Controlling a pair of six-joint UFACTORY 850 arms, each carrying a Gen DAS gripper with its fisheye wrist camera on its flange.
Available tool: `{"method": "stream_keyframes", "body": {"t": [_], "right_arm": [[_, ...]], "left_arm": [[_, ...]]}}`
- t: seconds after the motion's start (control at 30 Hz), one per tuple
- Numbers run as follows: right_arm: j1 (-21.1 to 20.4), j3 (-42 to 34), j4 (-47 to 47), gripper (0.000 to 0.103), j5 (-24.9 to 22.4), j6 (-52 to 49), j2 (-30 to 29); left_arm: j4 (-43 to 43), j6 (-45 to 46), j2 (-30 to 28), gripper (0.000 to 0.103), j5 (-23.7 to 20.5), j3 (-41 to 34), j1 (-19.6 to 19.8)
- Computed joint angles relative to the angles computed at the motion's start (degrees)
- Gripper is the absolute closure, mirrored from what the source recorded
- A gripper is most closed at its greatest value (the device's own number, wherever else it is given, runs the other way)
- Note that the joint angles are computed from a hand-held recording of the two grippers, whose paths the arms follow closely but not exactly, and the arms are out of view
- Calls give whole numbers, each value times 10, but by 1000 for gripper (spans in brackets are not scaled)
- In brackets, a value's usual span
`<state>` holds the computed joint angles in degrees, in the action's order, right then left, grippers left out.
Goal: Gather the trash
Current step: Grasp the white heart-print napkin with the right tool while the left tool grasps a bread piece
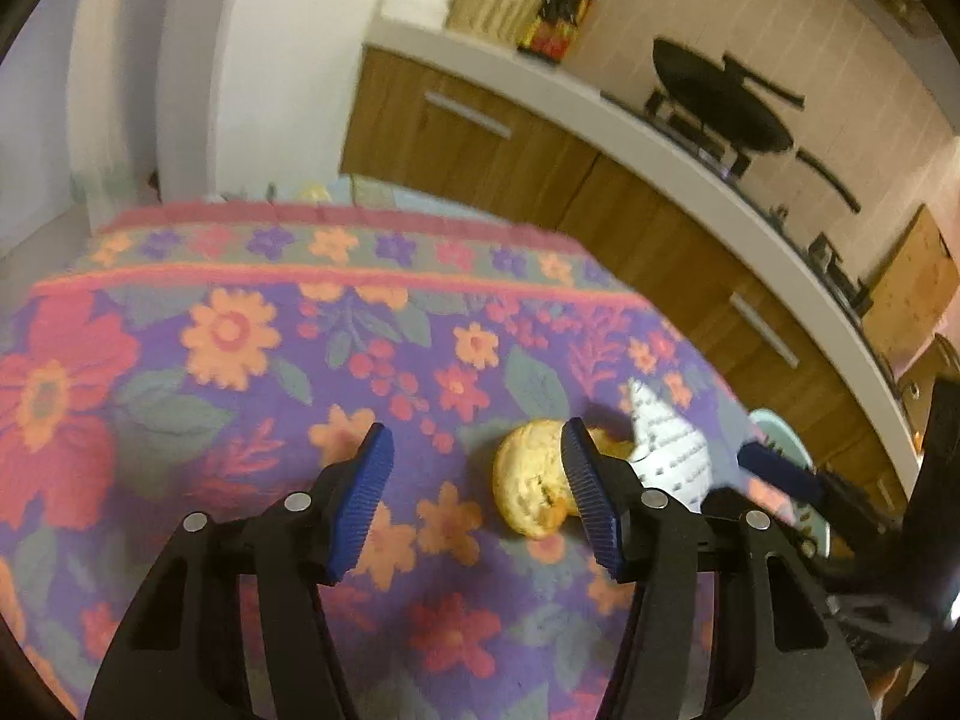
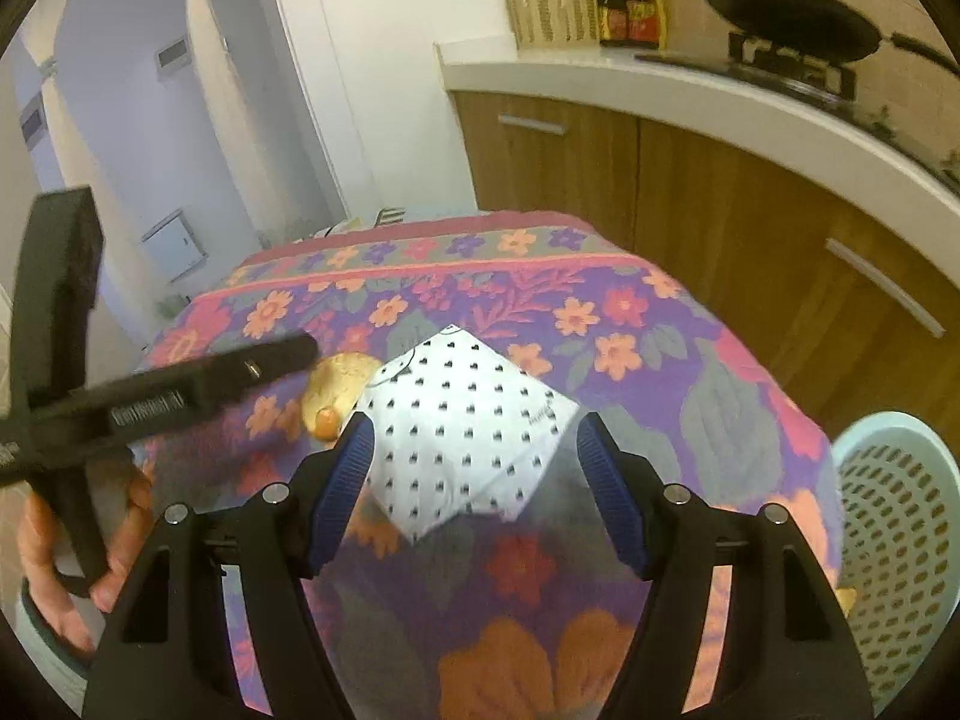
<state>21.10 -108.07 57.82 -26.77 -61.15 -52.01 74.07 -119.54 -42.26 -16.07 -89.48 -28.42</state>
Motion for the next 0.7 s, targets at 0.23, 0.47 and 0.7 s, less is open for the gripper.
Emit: {"method": "stream_keyframes", "body": {"t": [0.23,0.47,0.7], "right_arm": [[16,-90,-175,37,-56,139,-57],[13,-55,-137,68,-53,94,-38],[6,-35,-77,81,-47,49,-26]], "left_arm": [[124,-104,-5,47,70,6,14],[139,-111,-9,73,94,2,16],[73,-34,-15,98,87,-7,9]]}}
